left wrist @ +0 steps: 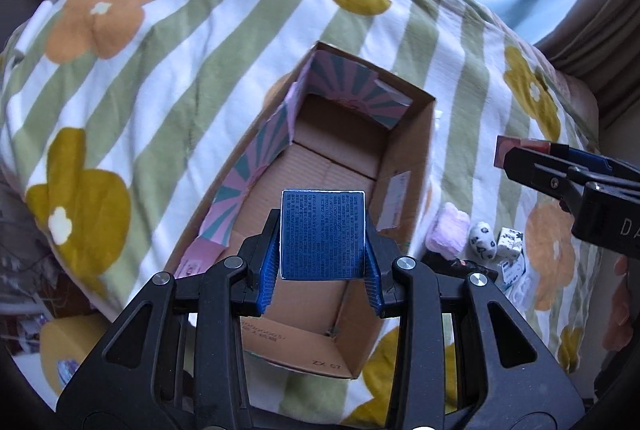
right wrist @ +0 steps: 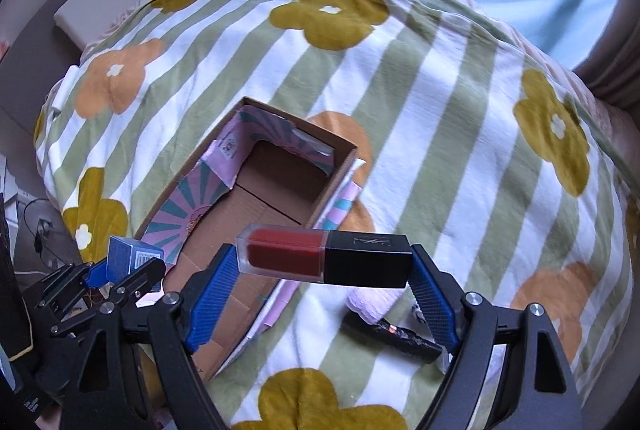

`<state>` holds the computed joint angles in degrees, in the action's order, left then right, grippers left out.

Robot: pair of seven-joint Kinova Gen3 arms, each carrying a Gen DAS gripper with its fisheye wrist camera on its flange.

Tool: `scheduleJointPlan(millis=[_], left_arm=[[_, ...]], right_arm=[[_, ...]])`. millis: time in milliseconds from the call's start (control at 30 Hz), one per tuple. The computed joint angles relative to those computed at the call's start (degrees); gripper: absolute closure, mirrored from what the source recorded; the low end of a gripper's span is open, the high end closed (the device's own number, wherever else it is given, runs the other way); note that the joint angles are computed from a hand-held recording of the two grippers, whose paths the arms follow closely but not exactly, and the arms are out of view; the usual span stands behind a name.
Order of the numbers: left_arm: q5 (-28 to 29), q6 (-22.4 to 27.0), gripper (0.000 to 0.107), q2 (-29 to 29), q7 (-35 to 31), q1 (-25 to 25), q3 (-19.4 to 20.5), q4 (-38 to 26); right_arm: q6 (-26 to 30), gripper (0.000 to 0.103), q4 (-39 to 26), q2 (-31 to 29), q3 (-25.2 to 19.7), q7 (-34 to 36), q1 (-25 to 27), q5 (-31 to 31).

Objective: Organize objects
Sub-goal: 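Carry the blue cube and red lipstick over the cardboard box with both tools, then open both tools to drop the cube and lipstick into the box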

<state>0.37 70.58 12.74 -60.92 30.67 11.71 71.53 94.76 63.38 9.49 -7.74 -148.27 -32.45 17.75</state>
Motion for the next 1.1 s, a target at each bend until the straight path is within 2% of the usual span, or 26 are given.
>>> scheduleJointPlan(millis=[333, 600, 800, 1100], left_arm=[[-0.44, -1.31, 0.075, 1.75, 3.13, -0.91, -1.26, 5.53], [-0.86, -1.61, 0.075, 6.46, 3.96, 0.03, -1.15, 5.82], [-0.37, -1.03, 0.075, 9.41, 3.43, 1.22, -1.17, 4.81], [-1.36, -0.38, 0.075, 10.71, 3.56, 2.91, -1.60, 3.81]], right_arm=[[-6.05, 0.022, -5.41, 10.76, 1.78, 19.93, 5.28, -8.54], [-10.78, 0.022, -4.85, 16.98, 2.35, 33.15, 8.34, -14.25], [-14.36, 0.022, -2.46, 18.33, 2.81, 38.24, 10.15, -16.98], [-15.45, 0.022, -2.33, 19.31, 2.94, 41.64, 11.63, -19.42]])
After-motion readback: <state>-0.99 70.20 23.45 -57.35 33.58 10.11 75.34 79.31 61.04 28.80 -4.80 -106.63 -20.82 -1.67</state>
